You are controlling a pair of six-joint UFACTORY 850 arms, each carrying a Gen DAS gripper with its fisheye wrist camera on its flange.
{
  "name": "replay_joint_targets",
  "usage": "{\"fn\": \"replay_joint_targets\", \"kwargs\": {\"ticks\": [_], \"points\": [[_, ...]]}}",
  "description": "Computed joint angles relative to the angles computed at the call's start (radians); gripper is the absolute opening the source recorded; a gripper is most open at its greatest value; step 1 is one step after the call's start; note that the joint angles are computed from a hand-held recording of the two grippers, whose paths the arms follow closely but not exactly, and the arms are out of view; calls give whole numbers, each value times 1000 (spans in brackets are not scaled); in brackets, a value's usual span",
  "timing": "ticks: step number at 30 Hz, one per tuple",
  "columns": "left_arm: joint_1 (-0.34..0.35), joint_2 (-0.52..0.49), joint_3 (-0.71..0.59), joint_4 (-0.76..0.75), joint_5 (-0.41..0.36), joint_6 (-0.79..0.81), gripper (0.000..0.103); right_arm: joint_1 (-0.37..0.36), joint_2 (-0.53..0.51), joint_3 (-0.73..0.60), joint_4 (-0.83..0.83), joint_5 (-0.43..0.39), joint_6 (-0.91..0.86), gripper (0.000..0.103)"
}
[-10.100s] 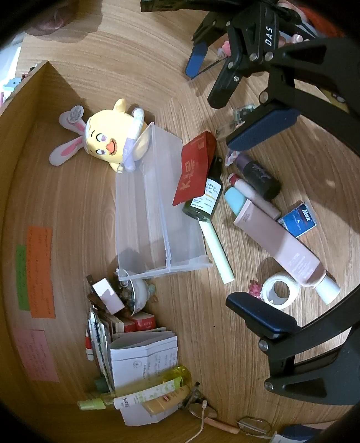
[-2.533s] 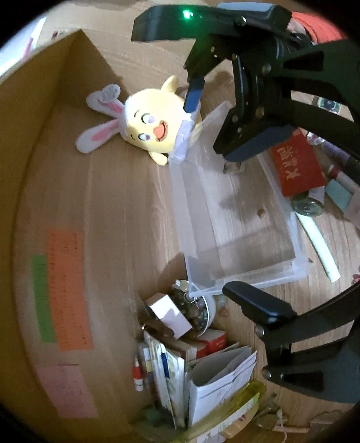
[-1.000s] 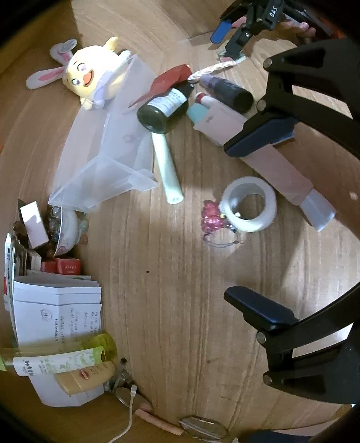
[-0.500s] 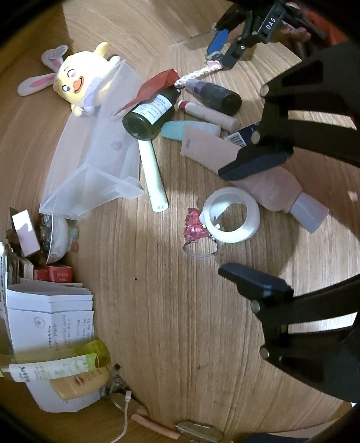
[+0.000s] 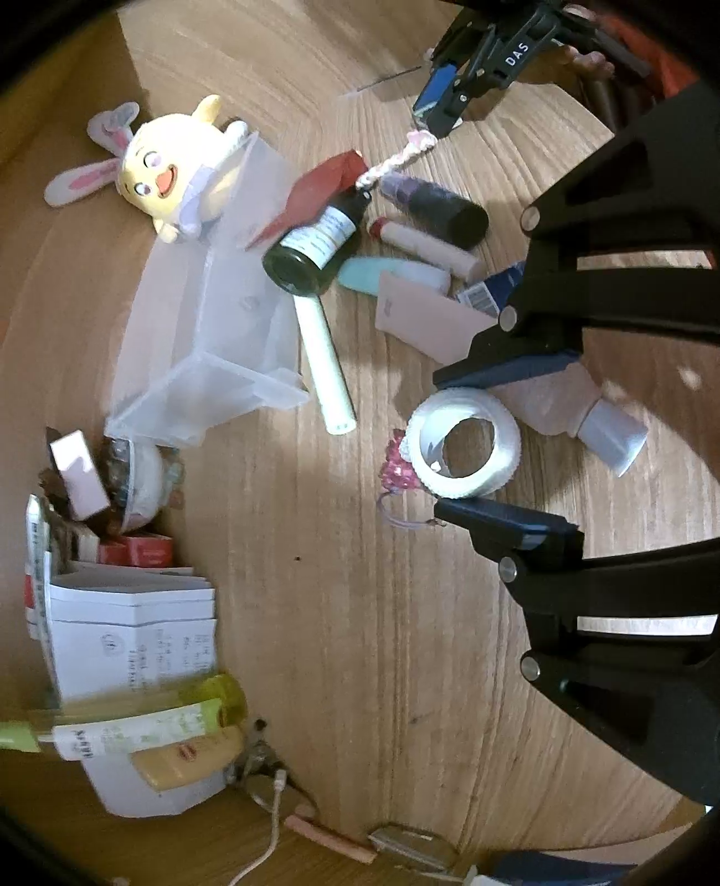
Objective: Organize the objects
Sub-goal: 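Carry the charm and tape roll into the clear box and open both grippers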
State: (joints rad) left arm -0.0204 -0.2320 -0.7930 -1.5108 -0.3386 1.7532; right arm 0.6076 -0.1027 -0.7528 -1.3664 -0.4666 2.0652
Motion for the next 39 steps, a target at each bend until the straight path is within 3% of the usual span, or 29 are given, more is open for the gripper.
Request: {"fn": "replay_joint_targets", "kwargs": {"ticks": [11,17,27,39], "points": [[-3,59,9,-118,-27,110,39,2,73,15,-85,-82,89,35],[-7,87,5,-232,-80,212,39,1,82,-9,-156,-120,127,35],[-55,99,-22,-331,-147,286,39,-40,74,-60,-268,-110,163,35],[-114,86,-75,-462,-122,389,39,-68,36,-143,-380,-119,172,35]]}}
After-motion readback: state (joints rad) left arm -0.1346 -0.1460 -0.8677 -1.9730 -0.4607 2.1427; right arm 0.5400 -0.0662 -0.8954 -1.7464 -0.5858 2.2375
